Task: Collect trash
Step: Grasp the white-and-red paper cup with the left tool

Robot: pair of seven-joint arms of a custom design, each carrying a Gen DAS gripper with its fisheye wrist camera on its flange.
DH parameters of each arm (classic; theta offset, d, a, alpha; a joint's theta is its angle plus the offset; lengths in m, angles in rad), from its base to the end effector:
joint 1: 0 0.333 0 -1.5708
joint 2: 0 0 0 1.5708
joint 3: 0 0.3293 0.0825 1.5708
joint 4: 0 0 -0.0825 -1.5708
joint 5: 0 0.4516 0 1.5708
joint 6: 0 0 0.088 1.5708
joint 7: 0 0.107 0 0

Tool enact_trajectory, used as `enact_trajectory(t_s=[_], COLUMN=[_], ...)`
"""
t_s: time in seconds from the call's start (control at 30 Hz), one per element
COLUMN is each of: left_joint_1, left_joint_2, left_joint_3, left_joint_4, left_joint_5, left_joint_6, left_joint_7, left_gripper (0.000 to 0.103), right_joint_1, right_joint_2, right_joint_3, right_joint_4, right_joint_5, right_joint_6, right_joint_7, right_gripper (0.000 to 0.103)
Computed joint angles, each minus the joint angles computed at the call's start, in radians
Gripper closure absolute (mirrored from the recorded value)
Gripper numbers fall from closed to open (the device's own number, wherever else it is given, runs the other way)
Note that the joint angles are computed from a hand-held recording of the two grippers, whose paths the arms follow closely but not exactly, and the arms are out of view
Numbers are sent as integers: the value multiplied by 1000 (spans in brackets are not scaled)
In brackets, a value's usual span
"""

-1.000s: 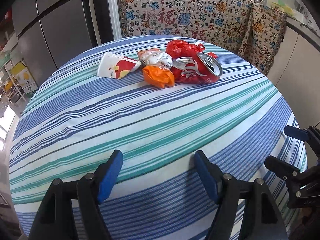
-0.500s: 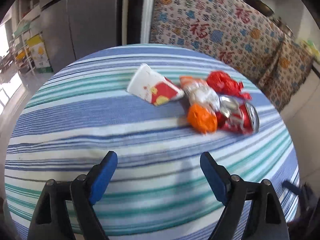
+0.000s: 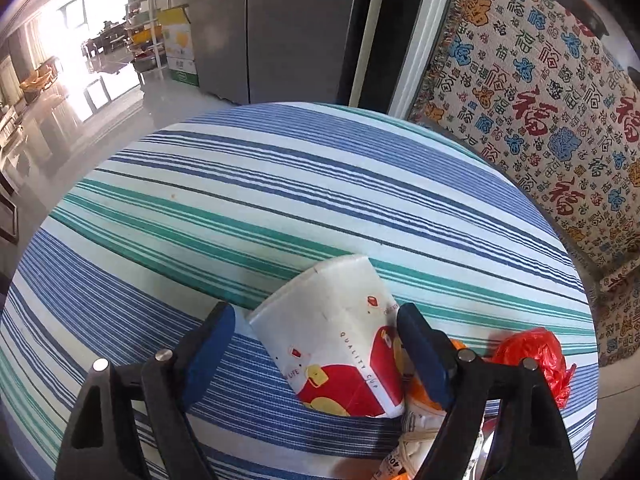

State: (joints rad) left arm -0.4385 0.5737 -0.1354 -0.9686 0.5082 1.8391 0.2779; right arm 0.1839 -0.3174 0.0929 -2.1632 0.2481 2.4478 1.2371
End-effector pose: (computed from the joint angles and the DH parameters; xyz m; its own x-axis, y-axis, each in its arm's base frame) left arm 0.7210 -0.3762 0.5935 0.6006 -0.7861 0.1458 -0.6522 -0.5872 -0.4794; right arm 0.5432 0.1595 0.5892 0.4604 -0.8876 -0.0172 -0.7240 -0.3642 -0.5858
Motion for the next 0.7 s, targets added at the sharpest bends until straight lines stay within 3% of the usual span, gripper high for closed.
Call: enact_trajectory(t_s=[0.07, 0.17, 0.37, 0.53, 0.7], left_joint_1=[-2, 2, 68, 120, 97], left_joint_2=[-46, -76, -328, -550, -625], left_joint_3=[7, -2, -51, -121, -144], left_joint_4=[-81, -132, -475, -745, -857], left_joint_5=[39, 70, 83, -123, -198], left_joint_6=[71, 103, 272, 421, 494], left_joint_7=[-12, 38, 165, 438, 553], left_gripper=[55, 72, 74, 74, 71], right_joint_1=[2, 2, 2, 1, -2], right_joint_2=[-1, -3, -3, -2, 0], right_joint_3=[-2, -3, -3, -3, 1], right_joint_4=[-1, -3, -2, -1, 5], right_joint_5=[5, 8, 10, 8, -2], right_joint_6=[0, 0, -2, -4, -9], right_joint_7=[-6, -9, -12, -12, 1], right_gripper=[0, 0, 0, 0, 0])
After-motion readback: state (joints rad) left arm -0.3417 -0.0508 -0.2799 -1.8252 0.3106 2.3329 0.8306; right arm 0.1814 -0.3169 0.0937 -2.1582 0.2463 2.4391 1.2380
